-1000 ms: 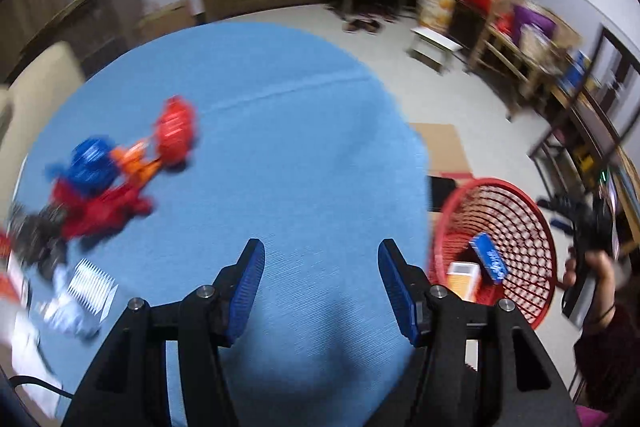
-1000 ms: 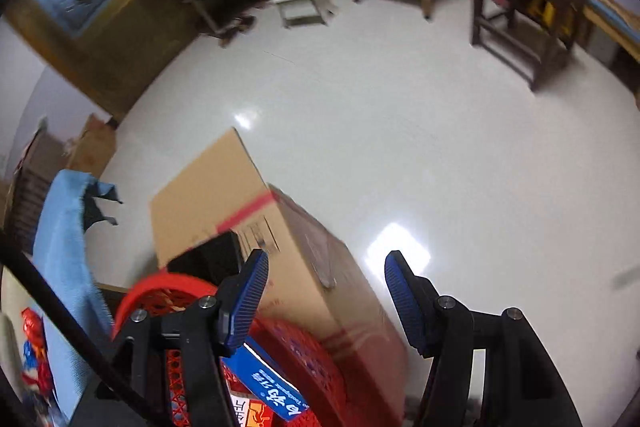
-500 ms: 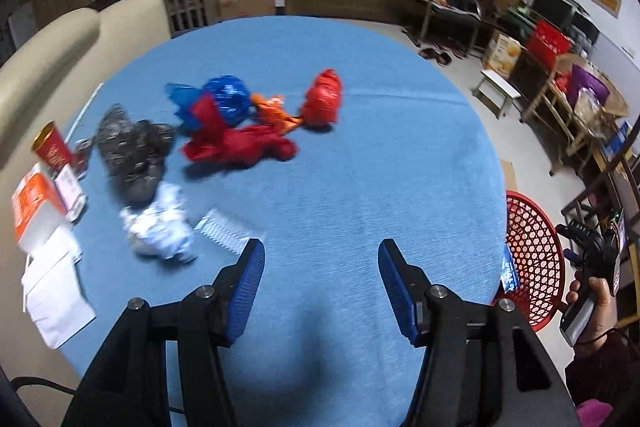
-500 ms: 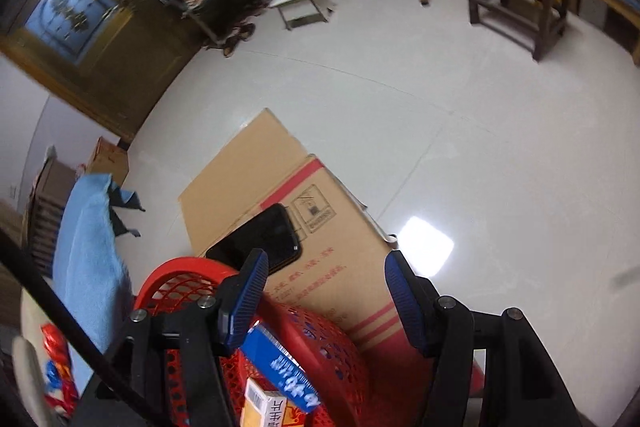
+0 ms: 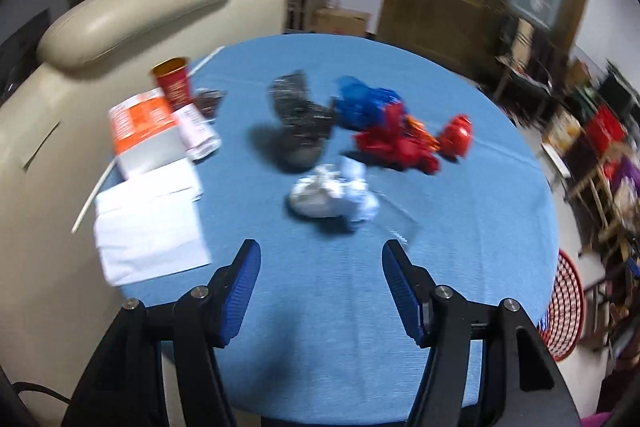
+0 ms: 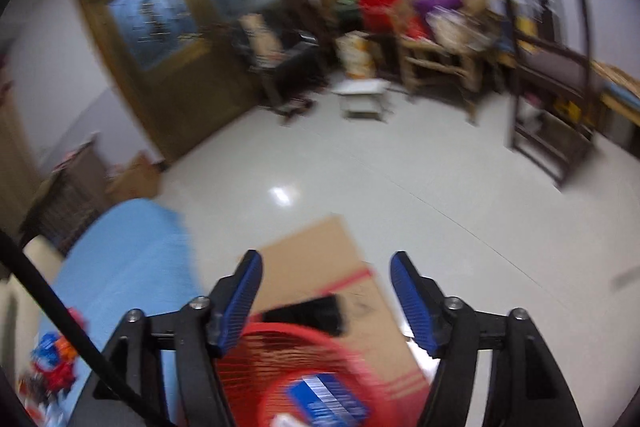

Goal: Collect trash
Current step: 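Return both grippers to the table toward the tissue and plastic tray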

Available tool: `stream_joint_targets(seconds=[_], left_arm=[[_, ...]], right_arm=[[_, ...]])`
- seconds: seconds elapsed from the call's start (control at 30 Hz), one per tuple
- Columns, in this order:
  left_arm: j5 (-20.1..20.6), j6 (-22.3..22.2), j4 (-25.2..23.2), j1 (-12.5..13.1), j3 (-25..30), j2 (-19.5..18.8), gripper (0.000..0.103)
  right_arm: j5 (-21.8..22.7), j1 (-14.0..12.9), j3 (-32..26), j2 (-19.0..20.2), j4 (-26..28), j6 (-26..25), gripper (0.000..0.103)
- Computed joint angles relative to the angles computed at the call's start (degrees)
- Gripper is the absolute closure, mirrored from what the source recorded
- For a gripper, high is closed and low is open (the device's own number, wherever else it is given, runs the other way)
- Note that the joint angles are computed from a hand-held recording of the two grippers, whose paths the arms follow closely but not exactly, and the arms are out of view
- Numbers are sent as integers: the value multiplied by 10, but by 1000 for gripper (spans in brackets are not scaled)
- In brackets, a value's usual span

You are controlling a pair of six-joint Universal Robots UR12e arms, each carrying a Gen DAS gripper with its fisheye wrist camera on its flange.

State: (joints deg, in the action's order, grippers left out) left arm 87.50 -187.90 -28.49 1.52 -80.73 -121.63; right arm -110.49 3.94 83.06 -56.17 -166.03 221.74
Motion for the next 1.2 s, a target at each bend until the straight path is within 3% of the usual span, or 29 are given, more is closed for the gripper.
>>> stream_joint_targets(seconds=[0.1, 0.27, 0.53, 0.67, 0.9, 1.03, 1.2], left_arm=[[0, -16, 13, 7, -12, 6, 38], [1, -22, 26, 17, -27, 11, 37], [12, -33, 21, 25, -32, 7, 37], [9, -40, 19, 28, -32, 3, 37], [-8, -37, 11, 29, -26, -2, 37], [-12, -39, 4, 29, -24, -4, 37], [-17, -37, -5, 29, -19, -7, 37]], right_arm=[[84, 15, -47, 21, -9, -55, 31], [229, 43, -134, 62, 48, -139, 31], [368, 85, -236, 121, 177, -288, 31], [395, 102, -287, 149, 234, -337, 31], [363, 125, -395, 211, 319, -386, 31], [362, 127, -454, 244, 369, -387, 31], [415, 119, -508, 276, 424, -363, 31]])
